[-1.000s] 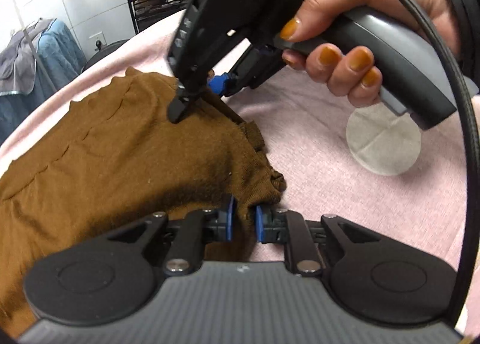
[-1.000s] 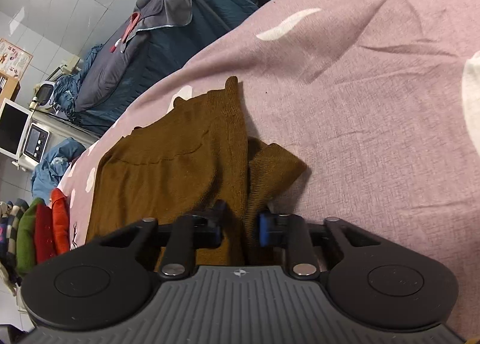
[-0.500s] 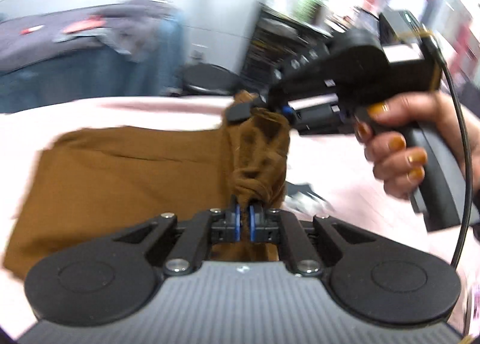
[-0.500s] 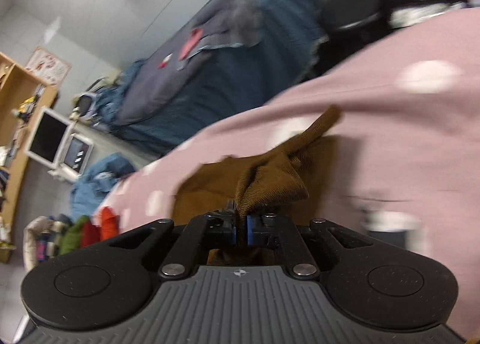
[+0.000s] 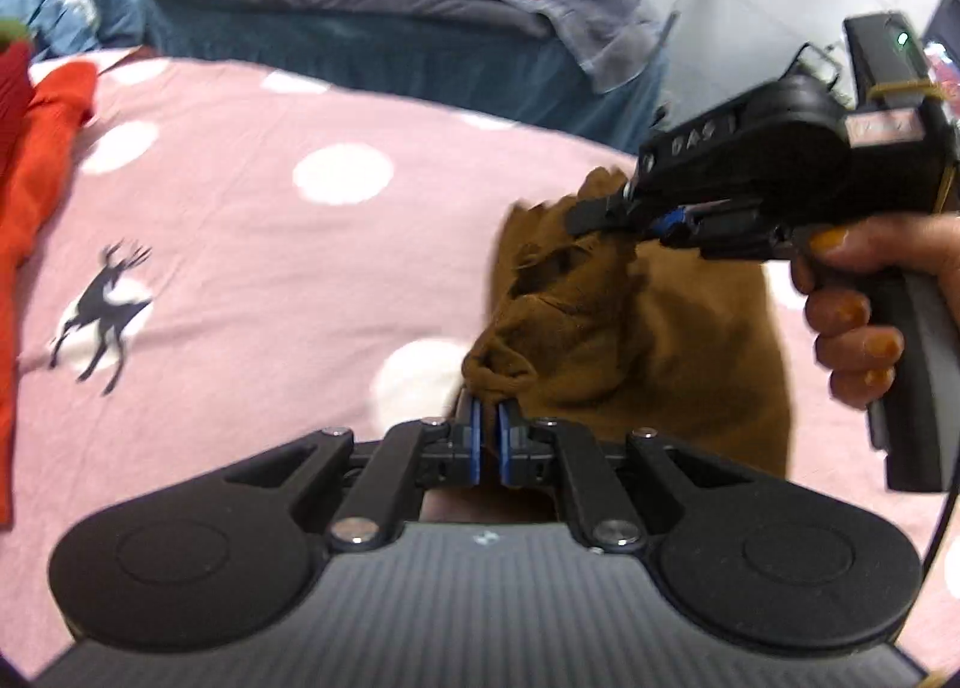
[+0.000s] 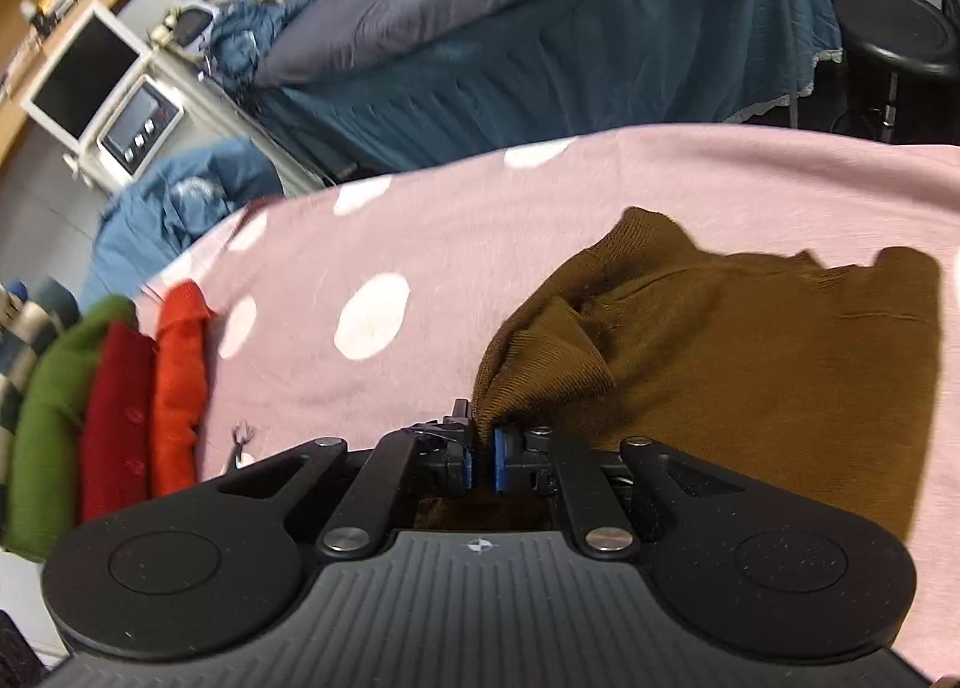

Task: Fold small clothes
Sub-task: 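Grasp the sweater's side edge with both tools and fold it over the body, then open both tools and release the sweater onto the bedspread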

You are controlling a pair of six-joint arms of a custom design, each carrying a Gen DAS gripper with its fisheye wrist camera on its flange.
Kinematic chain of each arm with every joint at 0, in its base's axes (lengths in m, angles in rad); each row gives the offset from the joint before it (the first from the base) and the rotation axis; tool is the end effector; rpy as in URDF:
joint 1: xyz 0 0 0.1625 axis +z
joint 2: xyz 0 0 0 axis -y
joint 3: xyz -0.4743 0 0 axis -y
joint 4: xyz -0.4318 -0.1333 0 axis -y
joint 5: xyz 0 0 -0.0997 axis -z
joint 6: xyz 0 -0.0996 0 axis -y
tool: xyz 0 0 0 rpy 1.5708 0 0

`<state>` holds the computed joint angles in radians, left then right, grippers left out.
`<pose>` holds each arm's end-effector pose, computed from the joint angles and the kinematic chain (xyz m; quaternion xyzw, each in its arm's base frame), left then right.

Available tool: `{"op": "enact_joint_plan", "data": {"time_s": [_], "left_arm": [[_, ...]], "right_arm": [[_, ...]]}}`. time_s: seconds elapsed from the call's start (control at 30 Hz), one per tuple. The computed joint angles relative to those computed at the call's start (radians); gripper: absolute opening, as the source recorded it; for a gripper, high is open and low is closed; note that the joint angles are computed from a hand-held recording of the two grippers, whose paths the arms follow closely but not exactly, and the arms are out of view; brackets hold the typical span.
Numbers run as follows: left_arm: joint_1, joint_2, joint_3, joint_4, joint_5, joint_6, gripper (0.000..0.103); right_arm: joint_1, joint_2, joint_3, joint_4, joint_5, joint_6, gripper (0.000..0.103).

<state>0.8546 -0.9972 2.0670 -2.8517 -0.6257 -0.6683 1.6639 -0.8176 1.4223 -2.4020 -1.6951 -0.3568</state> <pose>-0.2157 -0.5739 0.1460 -0.0267 0.8863 -0.3611 0.2886 0.1947 -0.7843 0.1891 0.2144 -0.9683 0.1037 0.0760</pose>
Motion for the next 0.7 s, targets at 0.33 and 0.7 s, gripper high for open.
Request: {"op": "enact_joint_plan", "data": {"time_s": [0.33,0.7], "left_arm": [[0.029,-0.073,0.057,0.167,-0.009,-0.169,0.014],[-0.014,-0.063,0.085,-0.002,-0.016,-0.246,0.041]], "right_arm": [[0.003,-0.035,0.062,-0.123,-0.014,-0.031,0.061],[-0.070,-0.208,0.259,-0.257,-0.062,-0.137,0.061]]}}
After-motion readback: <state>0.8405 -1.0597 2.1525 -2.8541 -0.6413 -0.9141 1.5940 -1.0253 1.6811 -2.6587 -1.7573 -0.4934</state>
